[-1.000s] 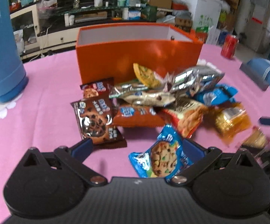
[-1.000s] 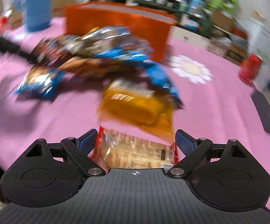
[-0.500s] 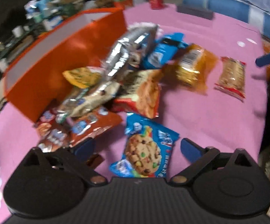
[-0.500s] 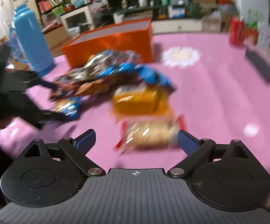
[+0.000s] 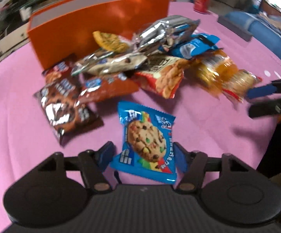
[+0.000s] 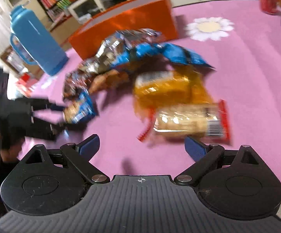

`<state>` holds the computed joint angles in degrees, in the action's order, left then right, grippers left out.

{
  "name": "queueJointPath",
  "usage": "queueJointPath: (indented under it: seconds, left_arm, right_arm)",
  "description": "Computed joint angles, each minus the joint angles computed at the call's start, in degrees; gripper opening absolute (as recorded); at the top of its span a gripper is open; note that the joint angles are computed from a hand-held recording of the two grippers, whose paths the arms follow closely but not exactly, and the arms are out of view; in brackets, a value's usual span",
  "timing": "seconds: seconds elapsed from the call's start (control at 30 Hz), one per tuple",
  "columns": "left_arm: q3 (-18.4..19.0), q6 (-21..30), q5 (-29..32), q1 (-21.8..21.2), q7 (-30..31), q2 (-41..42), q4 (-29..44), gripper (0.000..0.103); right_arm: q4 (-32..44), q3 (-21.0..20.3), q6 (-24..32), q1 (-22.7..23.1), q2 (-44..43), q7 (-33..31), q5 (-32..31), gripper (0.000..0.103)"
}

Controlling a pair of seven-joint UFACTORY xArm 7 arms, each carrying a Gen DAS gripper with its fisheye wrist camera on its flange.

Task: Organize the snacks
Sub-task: 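Grasp the blue cookie packet with left tool while right tool grasps wafer bar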

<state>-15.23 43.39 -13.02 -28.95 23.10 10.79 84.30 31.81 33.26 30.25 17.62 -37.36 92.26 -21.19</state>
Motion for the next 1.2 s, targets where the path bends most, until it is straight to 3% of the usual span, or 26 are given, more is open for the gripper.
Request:
queueJointPath:
  seconds: [0.07, 0.13, 0.23, 0.37, 0.47, 0.63, 0.77, 0.93, 0.97, 1.03, 1.1, 1.2]
  left_arm:
    - [0.2, -0.8, -0.7, 0.2, -1.1, -1.2, -1.5, 0.068]
    - [0.1, -0.5, -2.1, 0.5, -1.8, -1.4, -1.5, 0.069]
    - [0.2, -0.5, -4.8, 1.4, -1.6, -1.2, -1.3, 0.07]
    - [0.2, -0.3, -5.2, 1.5, -2.2, -0.8, -0.7, 0.073]
    - [0.1, -0.7, -4.7, 1.3, -2.6, -0.3, -0.3, 0.077]
    - [0.0, -0.5, -7.4, 2.1, -2.4, 0.1, 0.2, 0.079]
    - [0.0, -1.3, -8.4, 2.4, -1.9, -0.6, -0.6, 0.081]
    - [0.1, -1.9, -8.0, 2.4, -1.5, -1.2, -1.3, 0.081]
    - [0.1, -2.2, -8.1, 2.4, -1.3, -1.4, -1.6, 0.081]
    - [0.1, -2.6, -8.7, 2.5, -0.8, -1.6, -1.8, 0.082]
    - [0.0, -3.0, -8.9, 2.4, -0.6, -1.4, -1.7, 0.083]
    - [-0.3, -3.2, -7.4, 1.6, -0.5, -0.8, -1.1, 0.083]
  right_arm:
    - [0.5, -1.7, -2.5, -1.0, 2.2, 0.0, -2.6, 0.084]
    - [3.2, 0.7, 3.7, -3.3, 2.2, -0.8, -2.0, 0.079]
    - [5.0, 2.5, 10.7, -1.9, -0.1, -1.3, -4.2, 0.082]
    - [4.6, -0.2, 16.5, -0.8, -2.4, -6.5, -6.0, 0.087]
    - [1.3, -5.4, 11.3, -1.4, -3.0, -9.6, -5.9, 0.086]
    - [-3.5, -9.7, 0.1, -1.1, -2.1, -11.5, -1.1, 0.086]
    - [-0.4, -3.8, 3.4, -1.5, -1.2, -8.6, 1.1, 0.087]
    - [2.1, -1.0, -3.1, 0.7, 3.0, -7.0, 1.5, 0.084]
    - [3.5, -0.9, -1.5, 1.0, 3.7, -7.7, -0.3, 0.084]
    - [7.7, 2.7, 7.6, -1.6, 3.9, -10.2, -3.7, 0.087]
    - [10.1, 2.8, 13.9, -1.9, 5.3, -12.2, -5.9, 0.087]
    - [10.4, -0.1, 11.9, -0.9, 8.3, -13.6, -7.8, 0.085]
